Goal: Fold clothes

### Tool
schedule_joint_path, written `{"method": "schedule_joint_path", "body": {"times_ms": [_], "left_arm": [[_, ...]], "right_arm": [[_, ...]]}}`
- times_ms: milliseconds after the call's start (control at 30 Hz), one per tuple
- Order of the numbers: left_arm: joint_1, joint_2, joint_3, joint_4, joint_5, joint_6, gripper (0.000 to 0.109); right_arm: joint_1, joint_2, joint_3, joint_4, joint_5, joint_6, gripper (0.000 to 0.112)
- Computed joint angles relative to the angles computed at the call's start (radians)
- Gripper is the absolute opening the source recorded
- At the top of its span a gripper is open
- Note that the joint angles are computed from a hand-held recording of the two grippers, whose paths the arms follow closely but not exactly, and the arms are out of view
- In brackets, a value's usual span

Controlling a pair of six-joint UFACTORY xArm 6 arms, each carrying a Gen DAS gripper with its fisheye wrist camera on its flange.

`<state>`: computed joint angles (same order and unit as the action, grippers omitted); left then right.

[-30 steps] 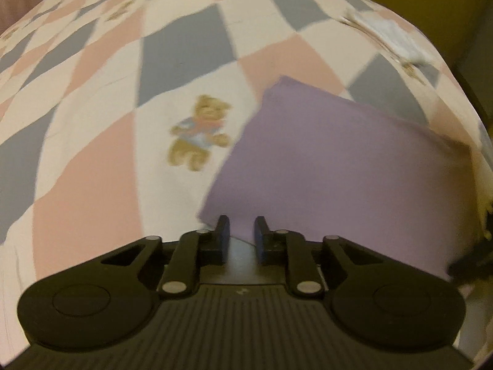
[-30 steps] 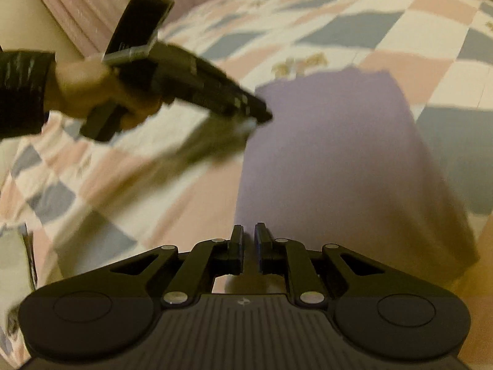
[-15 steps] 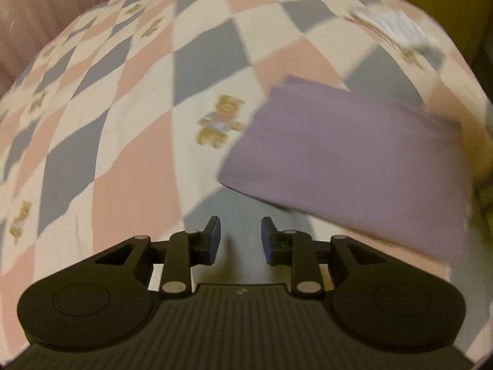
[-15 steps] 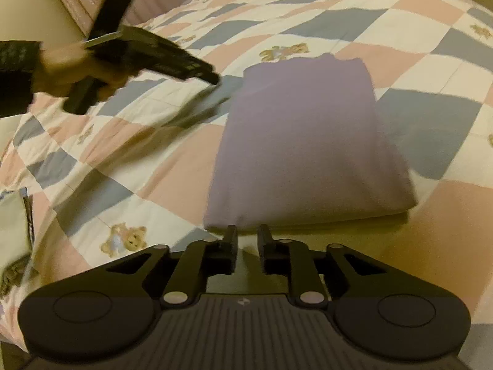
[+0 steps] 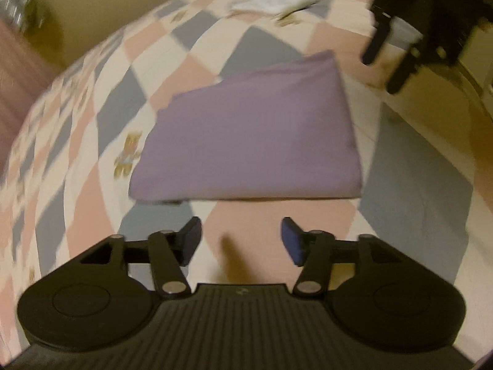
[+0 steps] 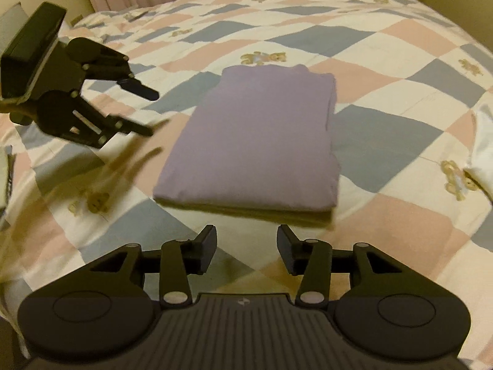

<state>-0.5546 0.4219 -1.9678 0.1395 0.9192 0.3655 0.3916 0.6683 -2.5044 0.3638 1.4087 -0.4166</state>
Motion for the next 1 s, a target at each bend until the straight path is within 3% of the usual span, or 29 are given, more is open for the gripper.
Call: {"method": "schedule_joint_path", "body": {"times_ms": [200,300,467,600,767,900,1000], "left_arm": [[-0.005,-0.097,0.319,0.259,-0.411,0.153,0.064],[0.015,-0.084,0.386,0.355,-0.561,0.23,0.064],[0.057,-0.038,0.403,0.544,-0.728,0.193,0.064],[0.087,0.016,0.364,0.706,-0.797,0.095,0.063],[0.105,0.07,0.275,0.957,-0.772,-0.213,0.064],[0.108,0.089,0.239,1.136,-0.761,-0.385,0.064],[0.104,0.097,0.221,1.264,-0.75,-0.485,0.062]], "right_arm": [[0.044,-0.228,0.368,-0.05,-0.21,-0.053,0.055],[0.081,-0.295,0.477,-0.07,-0.278,-0.086,0.056],[0.144,-0.365,0.616,-0.105,-0.415,-0.125,0.058],[0.207,-0.409,0.761,-0.131,-0.632,-0.213,0.059],[0.277,-0.391,0.894,-0.151,-0.884,-0.376,0.059],[0.308,-0.366,0.976,-0.284,-1.082,-0.392,0.059],[0.302,-0.353,1.016,-0.433,-1.204,-0.326,0.058]]}}
